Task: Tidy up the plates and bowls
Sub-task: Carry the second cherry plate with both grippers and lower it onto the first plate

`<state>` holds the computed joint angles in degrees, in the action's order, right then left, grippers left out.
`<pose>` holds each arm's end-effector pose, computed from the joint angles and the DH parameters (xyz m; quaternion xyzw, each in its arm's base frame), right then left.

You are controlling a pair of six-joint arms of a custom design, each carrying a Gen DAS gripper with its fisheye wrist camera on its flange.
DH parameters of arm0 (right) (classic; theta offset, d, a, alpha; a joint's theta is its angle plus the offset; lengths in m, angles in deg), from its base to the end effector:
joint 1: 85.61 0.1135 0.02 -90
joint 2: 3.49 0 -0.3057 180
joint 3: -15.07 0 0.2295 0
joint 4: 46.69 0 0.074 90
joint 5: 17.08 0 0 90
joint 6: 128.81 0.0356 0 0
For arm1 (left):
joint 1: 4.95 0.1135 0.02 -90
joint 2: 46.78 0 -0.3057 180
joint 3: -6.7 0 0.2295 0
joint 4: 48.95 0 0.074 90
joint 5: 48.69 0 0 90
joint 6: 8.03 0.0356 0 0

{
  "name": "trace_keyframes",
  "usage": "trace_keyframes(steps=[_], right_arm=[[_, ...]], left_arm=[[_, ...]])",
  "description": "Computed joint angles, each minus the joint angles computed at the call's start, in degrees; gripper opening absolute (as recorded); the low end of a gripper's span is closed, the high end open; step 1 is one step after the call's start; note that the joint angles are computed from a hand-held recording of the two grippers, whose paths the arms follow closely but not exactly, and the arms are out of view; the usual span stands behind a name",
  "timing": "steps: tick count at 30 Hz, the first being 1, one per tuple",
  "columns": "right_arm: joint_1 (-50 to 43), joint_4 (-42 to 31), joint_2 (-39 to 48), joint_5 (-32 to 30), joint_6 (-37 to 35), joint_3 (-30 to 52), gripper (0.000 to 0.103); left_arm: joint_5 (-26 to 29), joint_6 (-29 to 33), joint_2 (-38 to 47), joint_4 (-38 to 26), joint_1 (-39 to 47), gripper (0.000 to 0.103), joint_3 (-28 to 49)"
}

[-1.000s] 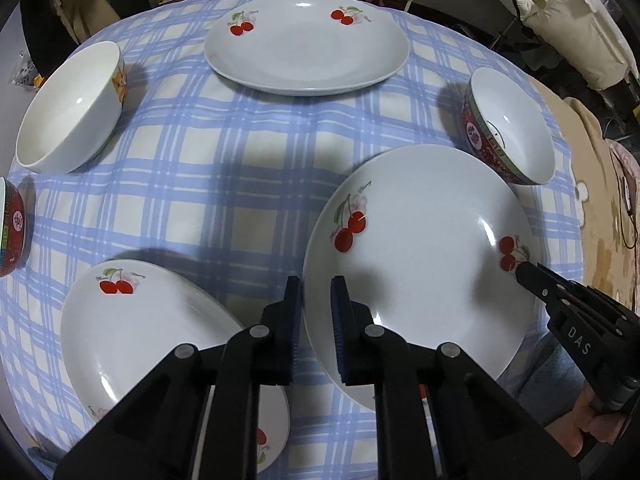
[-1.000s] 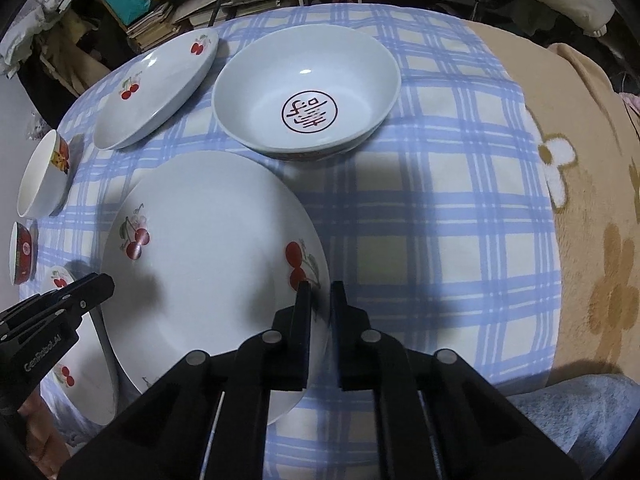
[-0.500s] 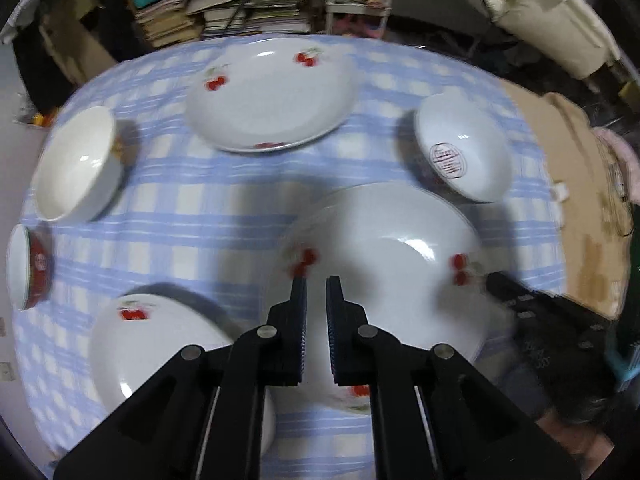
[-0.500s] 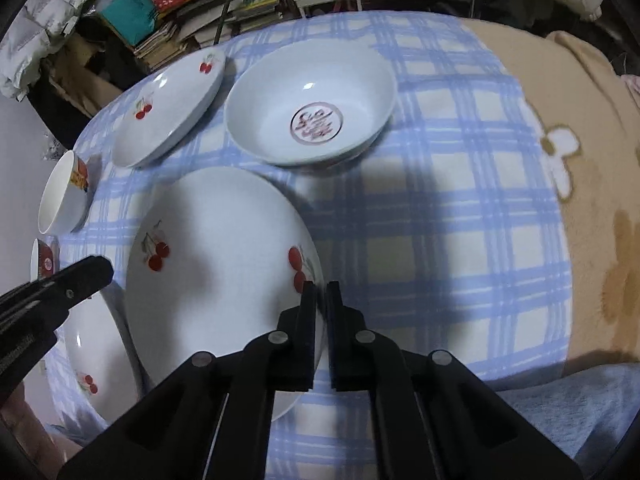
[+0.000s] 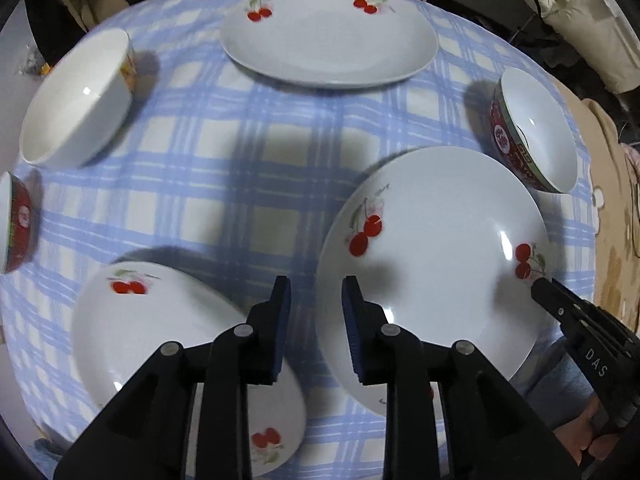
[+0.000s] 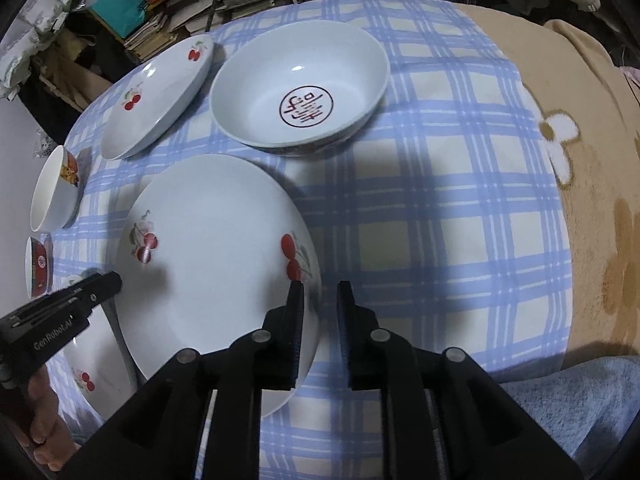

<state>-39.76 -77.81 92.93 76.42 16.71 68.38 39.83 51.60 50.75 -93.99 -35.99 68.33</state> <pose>0.1767 0.1789 0.1550 0.0876 0.9862 0.0869 0.1103 0.2260 -0.1349 0.1738 0.0048 0.9968 -0.0293 0.0745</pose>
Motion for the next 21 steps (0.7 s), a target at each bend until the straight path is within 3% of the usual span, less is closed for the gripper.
trace_keyframes(steps=[2,5,9,16,21], right_arm=[[-0.2,0.7,0.8,-0.8,-0.3,0.1,0.018],[-0.6,2.8,1.7,-2.5,-1.1,-0.4,0.017],[-0.1,4.0,1.9,-0.9,-0.7,-0.5,0.020],[1.1,2.7,0.6,1.0,-2.4,0.2,0.018],[4.2,1.1,-0.1,3.3,-3.8,2.0,0.013]], left_arm=[[0.2,-0.2,1.3,1.4,0.3,0.025,-0.5],[2.5,1.5,2.0,3.8,0.3,0.016,-1.7],[-0.3,2.3,1.7,3.6,-2.3,0.016,-1.8],[6.3,3.7,-2.4,5.1,3.3,0.016,-5.0],[5.4,5.0,-6.8,1.4,4.4,0.016,-4.9]])
